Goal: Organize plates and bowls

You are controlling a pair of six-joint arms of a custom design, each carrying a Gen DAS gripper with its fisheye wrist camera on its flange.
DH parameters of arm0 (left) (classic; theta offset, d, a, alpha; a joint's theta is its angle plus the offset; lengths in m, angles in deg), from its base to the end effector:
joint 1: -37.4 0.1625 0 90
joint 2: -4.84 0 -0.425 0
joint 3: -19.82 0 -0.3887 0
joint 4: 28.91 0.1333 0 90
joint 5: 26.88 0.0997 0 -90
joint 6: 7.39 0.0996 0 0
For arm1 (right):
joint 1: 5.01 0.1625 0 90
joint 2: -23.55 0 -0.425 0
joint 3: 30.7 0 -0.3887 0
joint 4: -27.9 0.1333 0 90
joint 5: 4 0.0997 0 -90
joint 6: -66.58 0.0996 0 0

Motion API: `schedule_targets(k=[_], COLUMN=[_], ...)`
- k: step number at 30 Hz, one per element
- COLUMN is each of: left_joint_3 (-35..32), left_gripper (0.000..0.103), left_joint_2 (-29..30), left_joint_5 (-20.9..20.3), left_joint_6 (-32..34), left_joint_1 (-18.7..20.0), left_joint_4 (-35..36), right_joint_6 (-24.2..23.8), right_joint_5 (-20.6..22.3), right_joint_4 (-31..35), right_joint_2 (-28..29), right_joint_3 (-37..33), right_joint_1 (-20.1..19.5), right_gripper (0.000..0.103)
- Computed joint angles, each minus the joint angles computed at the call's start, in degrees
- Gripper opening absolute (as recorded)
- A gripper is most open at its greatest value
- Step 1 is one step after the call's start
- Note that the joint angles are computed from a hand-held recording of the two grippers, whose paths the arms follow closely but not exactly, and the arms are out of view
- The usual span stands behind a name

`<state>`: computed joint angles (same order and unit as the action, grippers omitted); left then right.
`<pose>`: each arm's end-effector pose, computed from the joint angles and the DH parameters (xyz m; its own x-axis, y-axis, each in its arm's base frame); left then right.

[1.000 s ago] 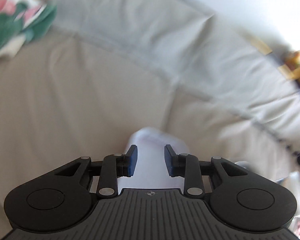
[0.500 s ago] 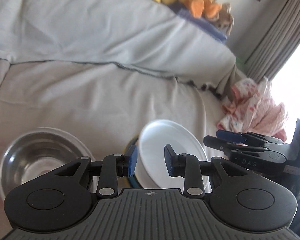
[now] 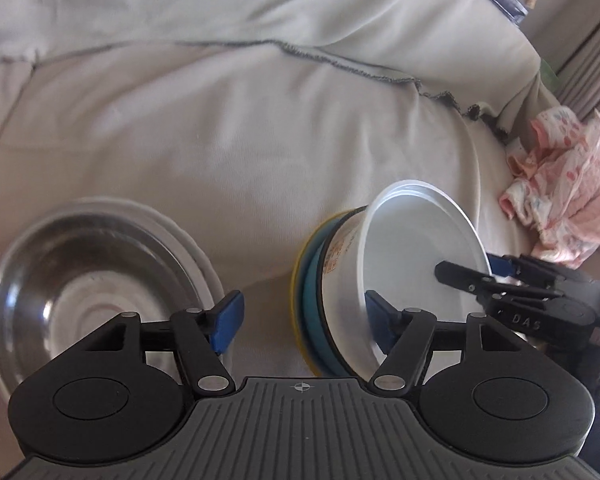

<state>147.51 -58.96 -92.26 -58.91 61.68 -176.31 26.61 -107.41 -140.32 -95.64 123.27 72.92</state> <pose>-0.3361 -0.3434 0.0936 -0.9149 0.2079 -0.3460 0.3045 0.9181 -0.2537 0.0553 -0.2685 0.3100 -0.8010 -0.1807 0.5708 -0.4733 0.7750 -0.4188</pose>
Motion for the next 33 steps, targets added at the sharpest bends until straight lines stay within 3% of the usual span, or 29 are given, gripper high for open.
schedule_targets(k=[3,7,11,17,24,27,30,33], left_joint_3=[0.15,1.21,1.21,1.71,1.31,-0.01,-0.71,-0.90], left_gripper=[0.064,0.066,0.066,0.067,0.080,0.079,0.071,0.071], left_joint_2=[1.10,2.69,3.94,2.07,-0.45,-0.29,-0.27,-0.89], left_joint_5=[-2.66,-7.74,-8.55,-9.66,-9.08,-7.69,-7.08,-4.75], left_joint_6=[-0.27,-0.39,0.74,1.17,1.64,2.37,2.33,1.97], left_joint_1=[1.55,3.70,4.21,4.38,2.93,1.91,1.40,0.34], left_joint_4=[-2.85,-9.36,-10.57,-9.75,-6.58,-3.00,-1.02,1.03], right_joint_6=[3.04,7.14,8.25,9.81,9.75,9.28,8.81,8.79], right_joint_5=[2.05,8.51,14.23,11.52,12.00,11.66,12.42,13.03], right_joint_4=[7.01,19.78,26.82,22.99,26.22,26.62,27.16,25.70], right_joint_2=[0.21,-0.01,-0.04,0.25,0.63,0.52,0.51,1.06], right_joint_3=[-1.95,-4.82,-5.79,-4.01,-4.32,-4.16,-4.33,-4.44], right_joint_1=[-2.08,-7.81,-12.10,-9.17,-7.11,-6.46,-8.02,-9.27], right_gripper=[0.051,0.051,0.050,0.053,0.055,0.055,0.052,0.049])
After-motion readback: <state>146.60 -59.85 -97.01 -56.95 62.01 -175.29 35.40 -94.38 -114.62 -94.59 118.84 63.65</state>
